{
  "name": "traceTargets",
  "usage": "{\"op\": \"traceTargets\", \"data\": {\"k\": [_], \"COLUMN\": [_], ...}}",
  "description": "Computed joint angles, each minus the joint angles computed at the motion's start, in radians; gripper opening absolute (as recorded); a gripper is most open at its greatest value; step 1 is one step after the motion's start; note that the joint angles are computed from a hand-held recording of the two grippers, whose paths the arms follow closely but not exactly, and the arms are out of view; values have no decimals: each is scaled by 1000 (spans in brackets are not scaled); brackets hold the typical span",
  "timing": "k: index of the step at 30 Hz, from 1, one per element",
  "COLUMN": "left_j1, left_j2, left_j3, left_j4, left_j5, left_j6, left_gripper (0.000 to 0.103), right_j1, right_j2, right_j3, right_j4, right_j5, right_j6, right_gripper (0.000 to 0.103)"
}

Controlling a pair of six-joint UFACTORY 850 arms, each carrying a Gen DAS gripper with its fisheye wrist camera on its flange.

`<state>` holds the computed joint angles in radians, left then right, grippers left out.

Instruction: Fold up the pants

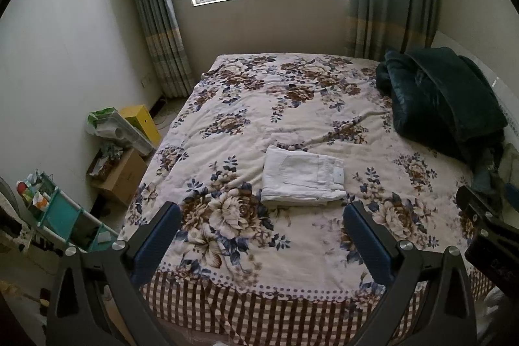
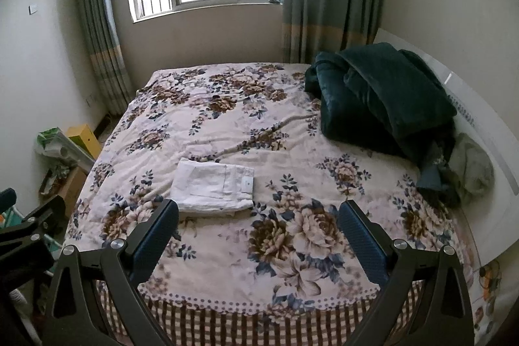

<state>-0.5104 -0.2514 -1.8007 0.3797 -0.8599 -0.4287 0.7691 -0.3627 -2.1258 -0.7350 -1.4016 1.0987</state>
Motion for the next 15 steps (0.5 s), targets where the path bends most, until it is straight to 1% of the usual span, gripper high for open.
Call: {"op": "traceTargets", "data": {"k": [2, 7, 15], "left_j1": [3, -4, -3], "left_j2": [1, 2, 10], "left_j3": [1, 6, 16], "left_j4": [-7, 41, 60], "left_j5": [3, 3, -2], "left_j6": [6, -50, -84], "left_gripper": [103, 103, 103], "right_j1": [0, 4, 5], "right_j2": [2, 5, 12], "right_j3": [1, 6, 15], "right_j4": [3, 3, 10], "right_j5": [3, 10, 19], "right_j6": [1, 2, 1], "right_gripper": [101, 101, 101]}}
